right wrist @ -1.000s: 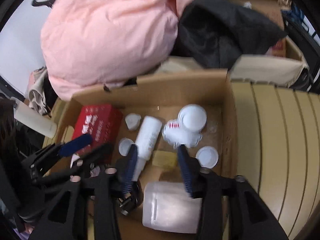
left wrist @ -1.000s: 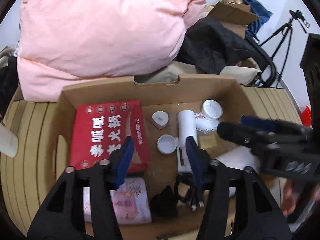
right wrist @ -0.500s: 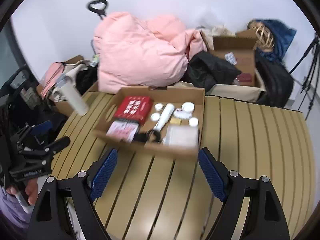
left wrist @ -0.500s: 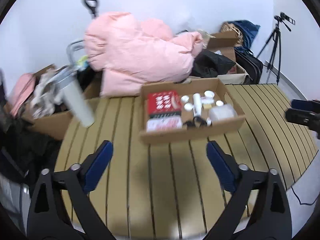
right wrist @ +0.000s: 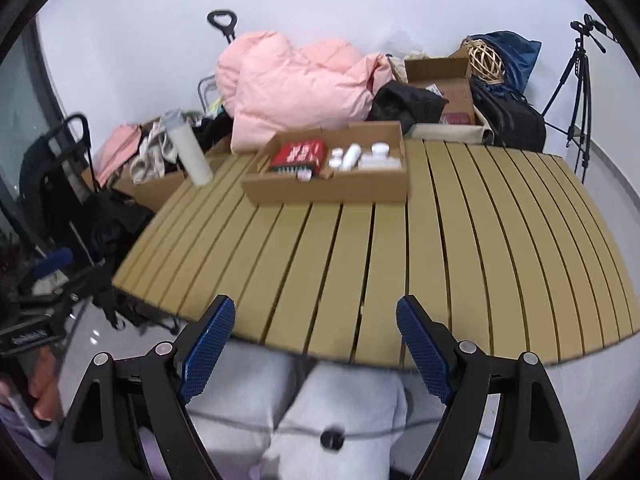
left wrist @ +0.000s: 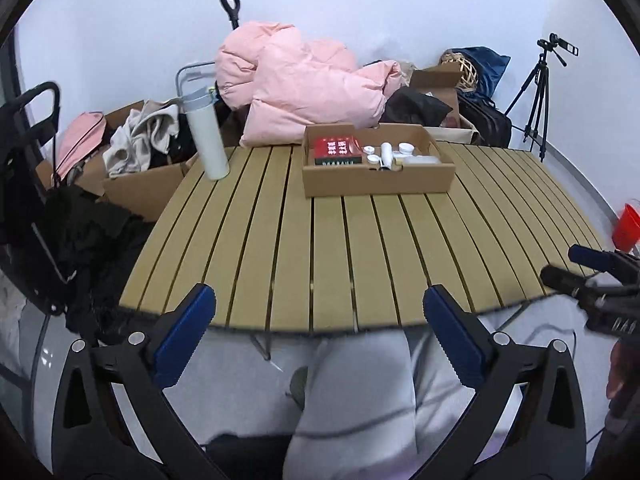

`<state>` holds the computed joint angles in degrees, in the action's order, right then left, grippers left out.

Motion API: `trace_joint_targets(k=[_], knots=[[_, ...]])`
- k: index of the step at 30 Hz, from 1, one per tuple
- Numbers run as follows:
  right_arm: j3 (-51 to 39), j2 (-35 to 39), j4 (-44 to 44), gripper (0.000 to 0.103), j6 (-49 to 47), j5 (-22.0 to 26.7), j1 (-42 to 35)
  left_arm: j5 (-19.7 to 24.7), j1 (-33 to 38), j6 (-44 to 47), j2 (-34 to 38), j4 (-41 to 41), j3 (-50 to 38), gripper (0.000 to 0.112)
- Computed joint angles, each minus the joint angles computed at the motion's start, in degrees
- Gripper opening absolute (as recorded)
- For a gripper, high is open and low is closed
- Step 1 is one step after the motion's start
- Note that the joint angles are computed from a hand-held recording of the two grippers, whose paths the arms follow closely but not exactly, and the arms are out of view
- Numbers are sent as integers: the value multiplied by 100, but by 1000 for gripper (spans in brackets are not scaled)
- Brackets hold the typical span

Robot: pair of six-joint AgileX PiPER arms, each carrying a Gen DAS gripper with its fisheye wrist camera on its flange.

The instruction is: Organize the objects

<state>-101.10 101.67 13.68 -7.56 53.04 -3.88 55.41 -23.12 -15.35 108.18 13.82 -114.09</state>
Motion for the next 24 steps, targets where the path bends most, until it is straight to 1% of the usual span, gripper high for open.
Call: trace_joint_targets(k=[3, 5, 7, 8, 10, 14, 20, 24], knots=[[872, -675, -616, 86, 131, -330, 339, -393, -191, -391, -820, 425, 1229, 103], [1262, -1036, -542, 86, 210, -377, 413, -528, -249, -390, -1165, 507, 1656, 103], [1540, -1300, -398, 86, 241, -393, 482, -597, -340, -661, -1454, 805, 2012, 103], [1714, -1456, -464, 86, 361, -461, 586, -627, -363, -745, -1602, 883, 2193, 103], [2027, -1708, -664, 86, 582, -610, 769, -642, -333, -726, -1713, 780, 2333, 103], [2283, -1941, -902, 86, 832, -653, 973, -697, -252, -601, -1822, 508, 2490, 103], [2304, -1967, -862, 86, 828, -673, 973, -818, -276, -639, -1882, 565, 2651, 103], [2391, -1957, -731, 86, 755, -689, 875, -721, -315, -629, -1791, 552, 2614, 103]])
